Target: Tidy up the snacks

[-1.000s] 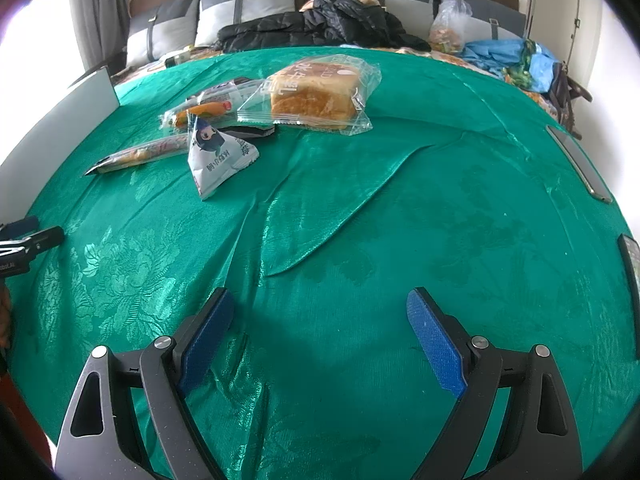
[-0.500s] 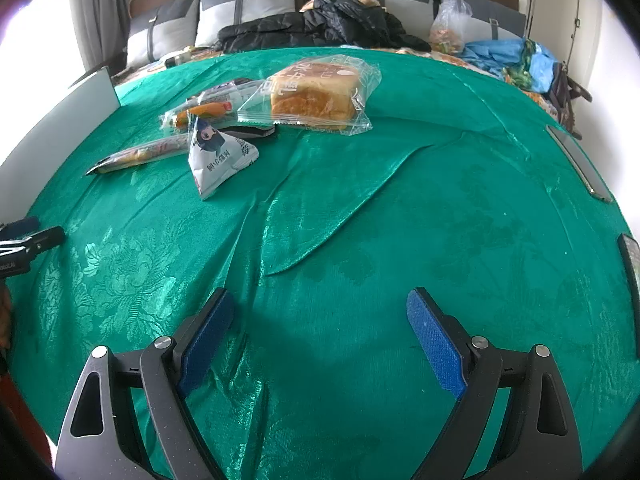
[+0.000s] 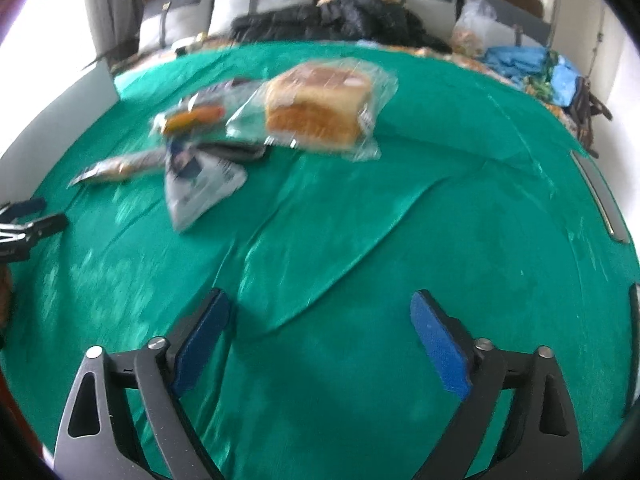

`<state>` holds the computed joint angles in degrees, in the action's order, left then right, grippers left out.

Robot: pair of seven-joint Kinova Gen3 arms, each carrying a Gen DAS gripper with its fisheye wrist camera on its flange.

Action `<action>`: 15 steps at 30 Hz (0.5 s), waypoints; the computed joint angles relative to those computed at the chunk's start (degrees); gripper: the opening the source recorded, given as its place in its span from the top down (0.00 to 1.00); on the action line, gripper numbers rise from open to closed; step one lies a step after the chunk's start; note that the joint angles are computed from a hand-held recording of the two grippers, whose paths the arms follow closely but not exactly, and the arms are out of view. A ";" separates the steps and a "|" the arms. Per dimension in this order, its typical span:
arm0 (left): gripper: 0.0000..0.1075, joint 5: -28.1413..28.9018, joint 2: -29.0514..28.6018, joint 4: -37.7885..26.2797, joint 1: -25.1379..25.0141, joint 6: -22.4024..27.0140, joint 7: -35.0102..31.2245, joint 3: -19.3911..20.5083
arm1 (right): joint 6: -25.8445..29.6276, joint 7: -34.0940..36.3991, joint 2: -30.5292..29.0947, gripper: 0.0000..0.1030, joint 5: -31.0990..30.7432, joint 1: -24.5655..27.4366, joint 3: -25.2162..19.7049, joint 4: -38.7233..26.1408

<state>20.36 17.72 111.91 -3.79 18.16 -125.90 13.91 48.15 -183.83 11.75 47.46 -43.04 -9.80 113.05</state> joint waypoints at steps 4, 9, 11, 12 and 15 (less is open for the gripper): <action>0.04 0.29 0.34 -0.06 -0.41 -0.21 -0.37 0.30 | 0.44 -0.42 0.07 0.07 0.14 -0.26 -0.06 -0.20; 0.04 0.61 0.31 -0.13 -0.69 -0.07 -0.59 0.49 | 0.17 -0.44 -0.05 0.07 0.16 -0.13 -0.06 -0.07; 0.04 0.58 0.30 -0.21 -0.53 0.00 -0.50 0.34 | 0.15 -0.44 -0.05 0.07 0.17 -0.11 -0.07 -0.06; 0.04 0.61 0.30 -0.24 -0.55 0.04 -0.54 0.34 | 0.17 -0.43 -0.03 0.07 0.16 -0.11 -0.08 -0.08; 0.04 0.71 0.32 -0.26 -0.63 0.09 -0.73 0.37 | 0.23 -0.41 -0.03 0.07 0.14 -0.12 -0.09 -0.11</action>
<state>21.07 18.04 111.65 -4.42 18.25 -126.63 14.28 48.38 -184.25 11.73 47.60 -43.16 -9.89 112.94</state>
